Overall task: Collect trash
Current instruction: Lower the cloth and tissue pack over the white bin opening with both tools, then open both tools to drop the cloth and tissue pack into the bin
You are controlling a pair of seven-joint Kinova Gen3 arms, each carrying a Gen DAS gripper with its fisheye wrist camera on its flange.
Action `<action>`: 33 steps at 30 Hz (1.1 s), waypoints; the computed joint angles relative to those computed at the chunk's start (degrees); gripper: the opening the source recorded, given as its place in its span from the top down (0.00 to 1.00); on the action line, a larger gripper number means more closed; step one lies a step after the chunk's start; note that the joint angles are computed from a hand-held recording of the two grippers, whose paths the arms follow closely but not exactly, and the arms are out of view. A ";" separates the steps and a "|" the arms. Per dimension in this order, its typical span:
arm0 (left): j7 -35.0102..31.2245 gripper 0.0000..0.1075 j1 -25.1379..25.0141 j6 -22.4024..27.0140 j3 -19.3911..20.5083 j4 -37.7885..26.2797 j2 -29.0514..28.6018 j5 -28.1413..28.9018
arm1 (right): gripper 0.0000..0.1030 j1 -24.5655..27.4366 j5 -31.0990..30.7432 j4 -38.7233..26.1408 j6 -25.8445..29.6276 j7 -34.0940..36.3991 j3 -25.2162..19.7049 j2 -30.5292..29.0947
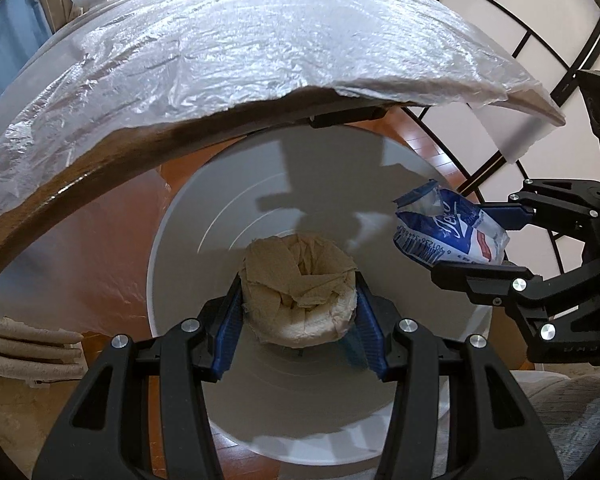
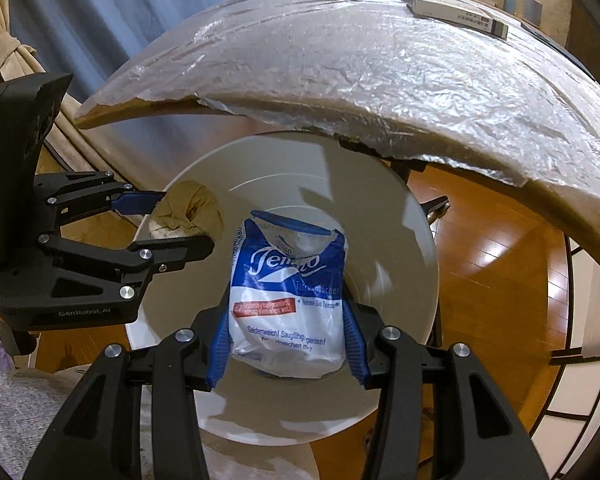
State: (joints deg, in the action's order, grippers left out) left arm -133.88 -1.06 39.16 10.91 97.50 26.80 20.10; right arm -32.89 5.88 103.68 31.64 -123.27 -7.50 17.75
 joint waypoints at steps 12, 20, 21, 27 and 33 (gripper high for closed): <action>5.56 0.52 3.96 -2.61 -0.90 -1.67 3.60 -4.21 | 0.55 1.68 -1.84 -0.28 -0.44 2.81 -0.20 1.48; 7.71 0.51 4.68 -2.68 -0.32 -2.41 4.47 -5.92 | 0.52 1.81 -2.44 -1.07 0.31 3.66 0.08 2.67; 7.83 0.48 4.79 -2.50 -0.32 -2.60 4.55 -6.15 | 0.40 0.71 -1.46 -1.44 0.98 2.33 1.03 2.86; 8.78 0.27 5.20 -3.64 -0.24 -2.53 4.53 -6.78 | 0.21 -0.57 1.24 0.65 0.10 -2.69 2.02 0.93; 9.05 0.20 4.23 -2.52 0.24 -2.65 4.36 -6.36 | 0.13 -1.97 4.60 1.33 0.74 -6.58 2.71 -0.13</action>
